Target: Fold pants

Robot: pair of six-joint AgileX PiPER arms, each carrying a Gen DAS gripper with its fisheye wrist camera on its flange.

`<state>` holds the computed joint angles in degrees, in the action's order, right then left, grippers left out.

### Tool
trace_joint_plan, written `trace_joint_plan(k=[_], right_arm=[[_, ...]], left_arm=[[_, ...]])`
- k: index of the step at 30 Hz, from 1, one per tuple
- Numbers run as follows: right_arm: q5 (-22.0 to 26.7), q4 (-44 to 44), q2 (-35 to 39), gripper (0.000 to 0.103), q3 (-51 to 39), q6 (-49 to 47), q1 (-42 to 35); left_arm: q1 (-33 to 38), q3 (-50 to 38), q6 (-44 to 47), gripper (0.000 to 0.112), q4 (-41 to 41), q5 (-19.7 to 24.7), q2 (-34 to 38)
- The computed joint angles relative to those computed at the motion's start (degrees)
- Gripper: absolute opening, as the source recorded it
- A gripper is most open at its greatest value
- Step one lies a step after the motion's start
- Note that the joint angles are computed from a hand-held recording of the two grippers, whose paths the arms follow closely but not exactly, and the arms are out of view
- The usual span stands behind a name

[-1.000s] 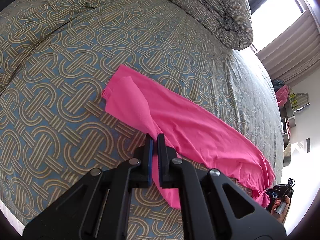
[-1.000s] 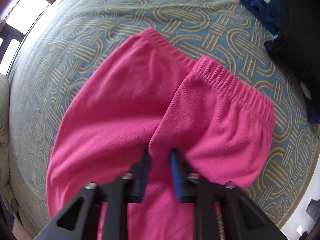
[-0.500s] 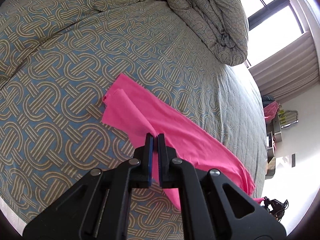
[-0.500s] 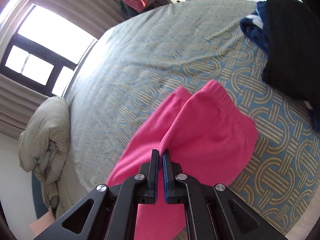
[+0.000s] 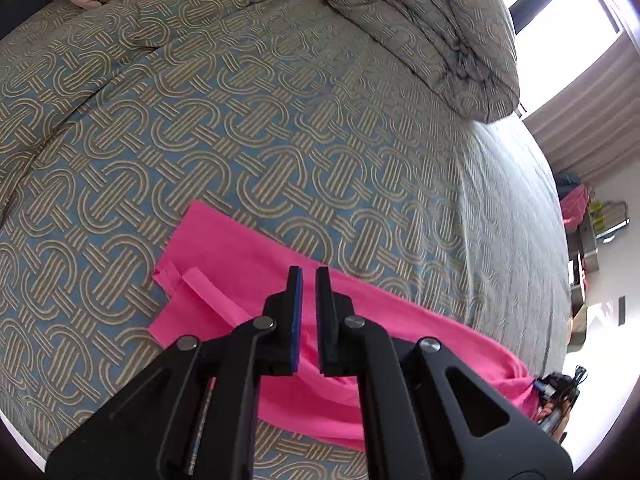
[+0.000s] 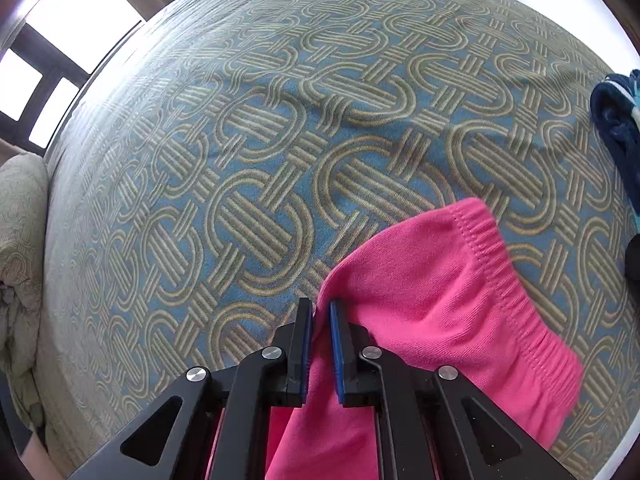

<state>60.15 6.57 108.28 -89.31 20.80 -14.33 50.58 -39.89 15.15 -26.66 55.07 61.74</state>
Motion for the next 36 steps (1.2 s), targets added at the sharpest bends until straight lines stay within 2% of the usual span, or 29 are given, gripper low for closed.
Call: trace_joint_plan(k=[2,3,4,6,8,9,12,16,19,23,25,29,35,36], right_arm=[[-2.93,0.96,-3.97,0.027,4.5,-1.45,0.63],[-2.97,0.41,-5.99,0.029,5.81,-1.99,1.4],[-2.8,-1.32,-8.12,0.03,6.76,-1.77,2.67],[-2.97,-6.25,-13.29,0.033,8.66,-0.51,6.42],[-1.71,-10.73,-17.54,0.05,8.47,-0.48,11.7],[-1.24,-10.41,-19.35,0.053,8.02,-3.19,14.35],[-0.36,-3.89,-23.09,0.056,7.52,-17.64,24.61],[-3.24,-0.72,-23.64,0.06,12.04,-37.12,46.23],[-7.18,-3.87,-19.49,0.059,14.26,-40.03,61.07],[-5.62,5.77,-8.78,0.059,7.69,-46.7,68.26],[-5.17,6.21,-3.42,0.059,2.46,-47.08,70.5],[-0.08,10.41,6.76,0.059,-10.89,-44.73,71.76],[3.26,15.34,14.54,0.059,-23.02,-43.3,74.98],[4.37,15.22,16.3,0.059,-26.05,-42.77,75.64]], left_arm=[[0.35,2.3,3.31,0.019,1.23,-0.13,-1.35],[1.49,3.3,5.33,0.033,1.61,0.12,-1.74],[3.47,4.25,7.47,0.042,1.86,0.38,-2.23],[7.74,5.69,11.5,0.044,1.64,0.32,-3.33],[13.59,6.39,18.28,0.045,0.35,1.97,-3.9],[16.72,6.55,22.02,0.045,-0.7,3.05,-3.84],[24.36,6.56,32.36,0.049,-3.49,5.72,-3.06],[32.0,6.65,45.68,0.049,-5.61,7.75,-1.74],[36.92,6.58,53.76,0.049,-7.0,9.64,1.13],[41.11,7.56,62.12,0.049,-7.36,9.53,6.09],[41.08,8.19,63.96,0.049,-7.92,7.84,8.49],[39.23,7.81,64.0,0.049,-9.92,4.25,13.8],[39.45,4.92,67.0,0.048,-13.39,5.02,19.88],[38.92,4.31,67.5,0.038,-13.38,5.37,20.79]])
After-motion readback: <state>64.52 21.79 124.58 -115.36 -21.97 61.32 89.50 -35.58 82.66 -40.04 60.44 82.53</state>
